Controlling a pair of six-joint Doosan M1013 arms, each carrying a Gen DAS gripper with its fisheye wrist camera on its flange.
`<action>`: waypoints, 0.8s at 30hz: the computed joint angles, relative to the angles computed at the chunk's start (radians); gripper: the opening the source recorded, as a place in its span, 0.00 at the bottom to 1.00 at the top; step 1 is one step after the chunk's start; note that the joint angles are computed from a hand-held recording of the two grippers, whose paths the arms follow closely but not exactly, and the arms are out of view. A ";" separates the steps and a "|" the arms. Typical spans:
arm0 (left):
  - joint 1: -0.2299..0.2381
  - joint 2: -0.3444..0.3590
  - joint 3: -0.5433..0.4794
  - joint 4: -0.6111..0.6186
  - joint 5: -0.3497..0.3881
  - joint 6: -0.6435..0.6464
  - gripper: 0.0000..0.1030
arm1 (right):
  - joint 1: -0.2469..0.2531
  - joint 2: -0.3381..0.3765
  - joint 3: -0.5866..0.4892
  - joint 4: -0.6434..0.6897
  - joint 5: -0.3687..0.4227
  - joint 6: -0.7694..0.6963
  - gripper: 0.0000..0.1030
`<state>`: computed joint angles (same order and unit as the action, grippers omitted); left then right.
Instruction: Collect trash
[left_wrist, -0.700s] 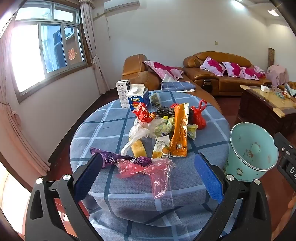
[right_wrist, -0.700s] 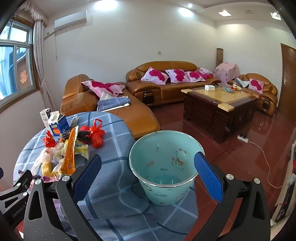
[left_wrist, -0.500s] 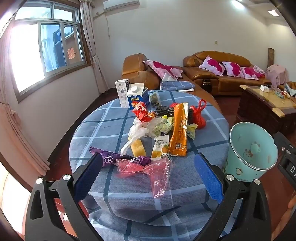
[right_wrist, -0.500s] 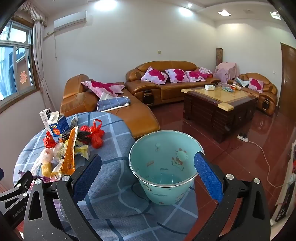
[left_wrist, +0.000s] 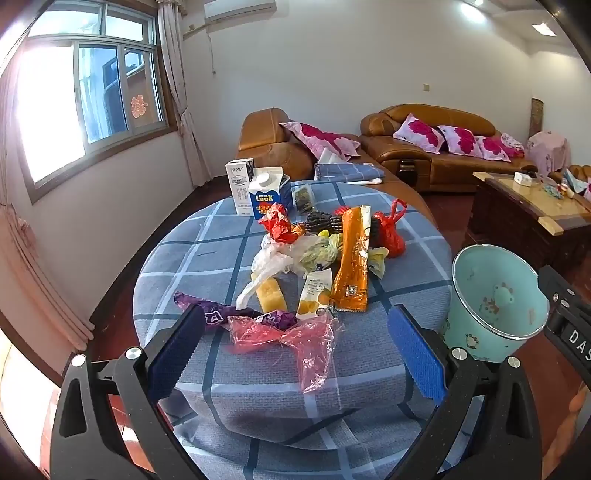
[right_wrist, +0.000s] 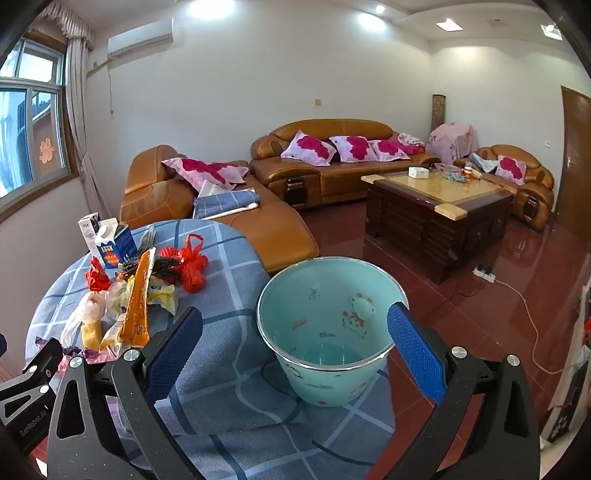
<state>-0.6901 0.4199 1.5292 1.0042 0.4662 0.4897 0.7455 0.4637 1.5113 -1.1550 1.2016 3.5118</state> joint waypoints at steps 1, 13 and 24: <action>0.000 0.000 0.000 0.000 0.001 0.001 0.94 | 0.000 0.000 0.000 0.000 0.000 -0.001 0.96; -0.001 0.000 0.001 0.005 0.001 -0.006 0.94 | -0.002 0.004 -0.009 0.012 -0.012 -0.014 0.96; -0.001 0.001 0.003 0.012 -0.002 -0.010 0.94 | 0.001 0.003 -0.007 0.002 -0.006 -0.010 0.96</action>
<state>-0.6909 0.4209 1.5318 1.0157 0.4640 0.4794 0.7463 0.4672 1.5042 -1.1532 1.1957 3.5018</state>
